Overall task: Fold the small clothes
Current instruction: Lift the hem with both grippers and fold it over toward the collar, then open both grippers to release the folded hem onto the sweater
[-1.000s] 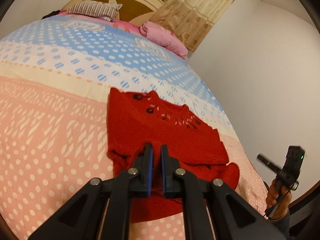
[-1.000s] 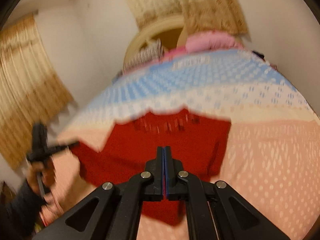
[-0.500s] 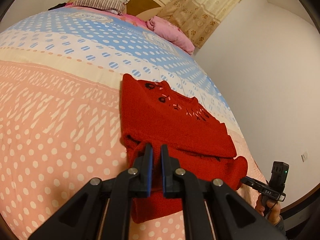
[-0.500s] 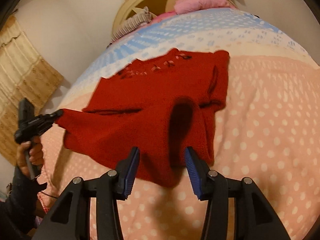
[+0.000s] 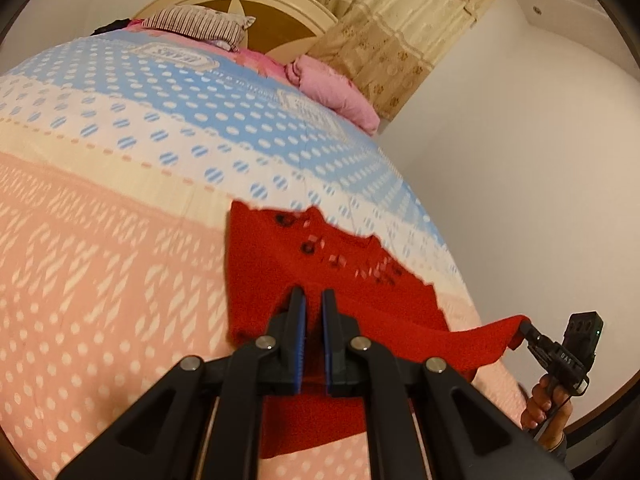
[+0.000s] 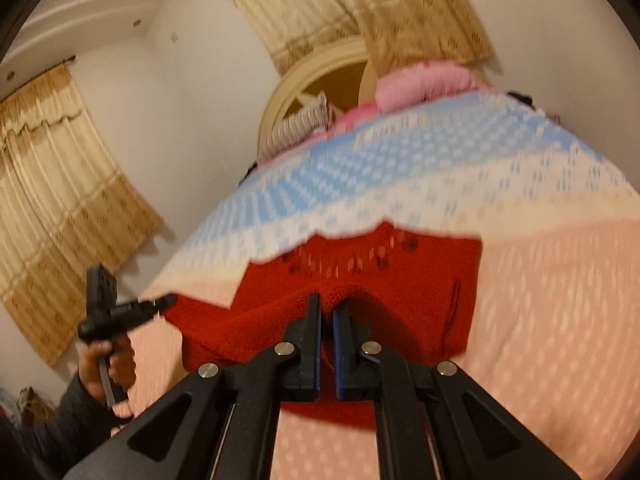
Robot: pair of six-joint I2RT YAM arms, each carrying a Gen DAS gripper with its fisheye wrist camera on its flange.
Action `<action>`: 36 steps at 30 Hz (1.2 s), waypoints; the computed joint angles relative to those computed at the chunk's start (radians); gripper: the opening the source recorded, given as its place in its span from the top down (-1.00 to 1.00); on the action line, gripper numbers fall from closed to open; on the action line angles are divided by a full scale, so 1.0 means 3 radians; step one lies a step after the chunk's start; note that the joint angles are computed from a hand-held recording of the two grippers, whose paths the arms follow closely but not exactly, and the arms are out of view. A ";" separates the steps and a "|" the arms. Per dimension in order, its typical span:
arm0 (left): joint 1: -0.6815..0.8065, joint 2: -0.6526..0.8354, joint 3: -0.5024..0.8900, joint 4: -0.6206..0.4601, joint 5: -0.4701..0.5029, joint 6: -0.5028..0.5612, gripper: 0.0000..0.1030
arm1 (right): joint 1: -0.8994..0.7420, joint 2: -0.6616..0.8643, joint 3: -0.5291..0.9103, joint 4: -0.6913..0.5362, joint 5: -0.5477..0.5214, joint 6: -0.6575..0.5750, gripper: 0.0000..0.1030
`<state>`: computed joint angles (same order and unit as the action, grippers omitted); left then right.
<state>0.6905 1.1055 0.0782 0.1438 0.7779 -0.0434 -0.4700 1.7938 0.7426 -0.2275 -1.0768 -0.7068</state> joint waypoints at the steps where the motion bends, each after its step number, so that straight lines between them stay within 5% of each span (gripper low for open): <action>1: -0.0028 0.0008 0.0028 0.0028 -0.0010 -0.0046 0.85 | 0.0059 -0.0060 0.0012 0.0128 -0.0002 0.0193 0.92; 11: -0.0621 0.0772 0.0526 0.0704 -0.0533 -0.0499 0.85 | 0.0582 0.0184 0.0311 0.1083 0.0424 0.1373 0.92; 22: -0.1171 0.2581 0.1214 0.1525 -0.1272 -0.0668 0.85 | 0.0894 0.1279 0.1099 0.1360 0.1115 0.1932 0.92; 27: -0.1351 0.2830 0.1320 0.1748 -0.1627 -0.0710 0.74 | 0.1031 0.1654 0.1386 0.1601 0.1478 0.2116 0.88; 28: -0.1355 0.2799 0.1297 0.1758 -0.1720 -0.0747 0.58 | 0.1067 0.1695 0.1433 0.1592 0.1600 0.2109 0.80; 29: -0.1330 0.2773 0.1286 0.1741 -0.1752 -0.0767 0.21 | 0.1094 0.1700 0.1433 0.1602 0.1707 0.2096 0.64; 31: -0.1187 0.2689 0.1112 0.1942 -0.1755 -0.0823 -0.35 | 0.1116 0.1642 0.1269 0.1783 0.1855 0.2069 -0.61; 32: -0.1133 0.2689 0.1051 0.2058 -0.1790 -0.0837 -0.54 | 0.1092 0.1613 0.1176 0.1868 0.1742 0.2040 -0.65; 36: -0.0819 0.2649 0.0718 0.2357 -0.1692 -0.0688 -0.60 | 0.1127 0.1443 0.0839 0.1944 0.1653 0.1745 -0.65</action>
